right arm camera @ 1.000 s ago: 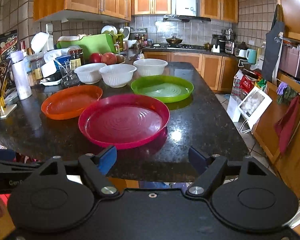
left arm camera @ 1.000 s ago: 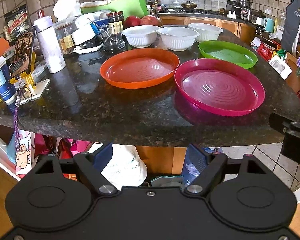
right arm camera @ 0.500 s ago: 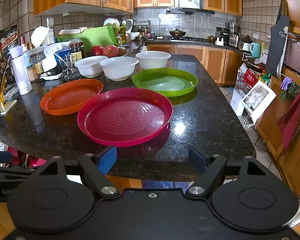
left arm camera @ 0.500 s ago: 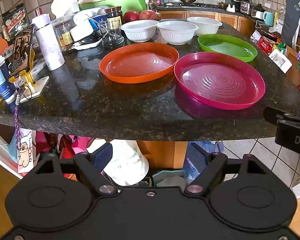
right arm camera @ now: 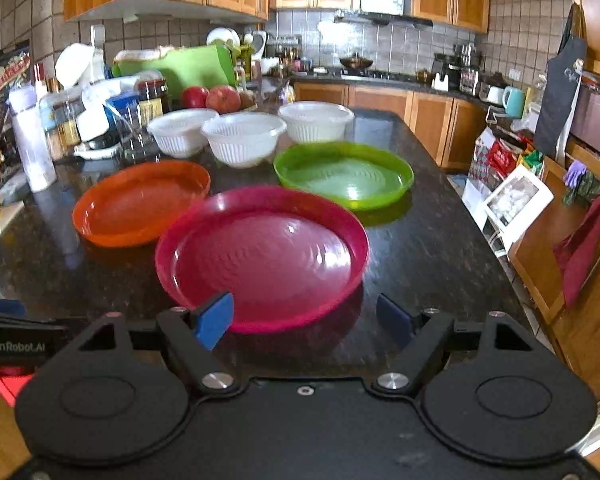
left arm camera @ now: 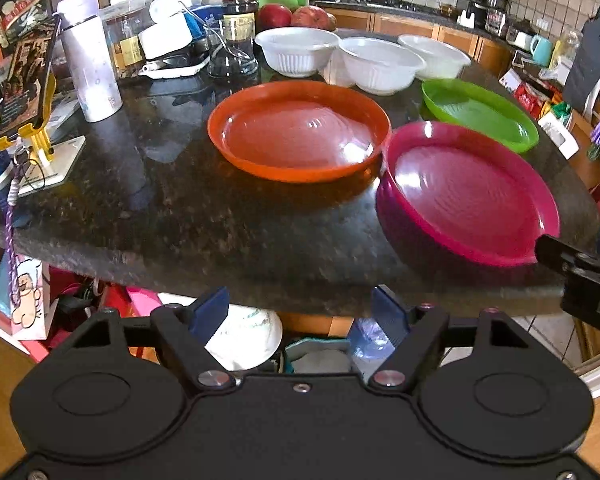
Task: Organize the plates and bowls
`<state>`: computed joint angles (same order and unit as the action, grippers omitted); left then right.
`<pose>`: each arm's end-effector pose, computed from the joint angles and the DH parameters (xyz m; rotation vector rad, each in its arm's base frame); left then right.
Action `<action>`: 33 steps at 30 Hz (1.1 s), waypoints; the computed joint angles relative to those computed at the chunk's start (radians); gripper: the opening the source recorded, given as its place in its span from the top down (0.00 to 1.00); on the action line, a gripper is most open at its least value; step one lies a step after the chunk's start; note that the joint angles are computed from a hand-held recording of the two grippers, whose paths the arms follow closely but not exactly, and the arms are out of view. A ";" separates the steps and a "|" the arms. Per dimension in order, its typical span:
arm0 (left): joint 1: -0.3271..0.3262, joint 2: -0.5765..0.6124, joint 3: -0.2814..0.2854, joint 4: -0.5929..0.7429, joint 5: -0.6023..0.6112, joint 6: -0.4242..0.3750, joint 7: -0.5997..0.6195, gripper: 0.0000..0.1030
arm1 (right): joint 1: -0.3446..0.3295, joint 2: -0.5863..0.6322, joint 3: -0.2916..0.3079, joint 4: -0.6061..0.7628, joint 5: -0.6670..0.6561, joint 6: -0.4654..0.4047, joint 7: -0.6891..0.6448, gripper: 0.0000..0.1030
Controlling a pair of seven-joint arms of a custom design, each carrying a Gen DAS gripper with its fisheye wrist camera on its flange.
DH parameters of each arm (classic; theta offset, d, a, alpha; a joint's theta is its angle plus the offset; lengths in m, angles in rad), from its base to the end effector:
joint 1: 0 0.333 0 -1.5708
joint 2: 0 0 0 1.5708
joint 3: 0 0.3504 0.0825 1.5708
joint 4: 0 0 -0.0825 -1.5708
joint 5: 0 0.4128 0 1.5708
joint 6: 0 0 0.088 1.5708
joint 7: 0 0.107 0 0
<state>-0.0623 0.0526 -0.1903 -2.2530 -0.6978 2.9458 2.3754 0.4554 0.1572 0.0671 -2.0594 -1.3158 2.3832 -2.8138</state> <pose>0.5787 -0.1049 0.4186 -1.4621 2.2294 -0.8366 0.5465 0.3025 0.3986 -1.3123 2.0378 -1.0456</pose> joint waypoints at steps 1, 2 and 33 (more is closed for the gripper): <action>0.004 0.009 0.001 0.014 -0.010 -0.001 0.011 0.24 | 0.005 0.001 -0.001 0.005 -0.023 -0.012 0.019 0.20; 0.008 0.019 -0.001 0.028 -0.022 0.003 0.026 0.24 | 0.009 0.003 -0.002 0.013 -0.051 -0.024 0.044 0.20; 0.195 0.437 -0.095 0.615 0.157 -0.280 0.145 0.37 | 0.047 0.397 -0.172 0.552 0.225 0.156 -0.255 0.50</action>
<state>0.1325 0.4899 -0.2852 -1.6384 -0.5410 2.6659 2.5209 0.5025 0.5545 -0.1046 -1.5078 -1.0907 2.5389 -3.0686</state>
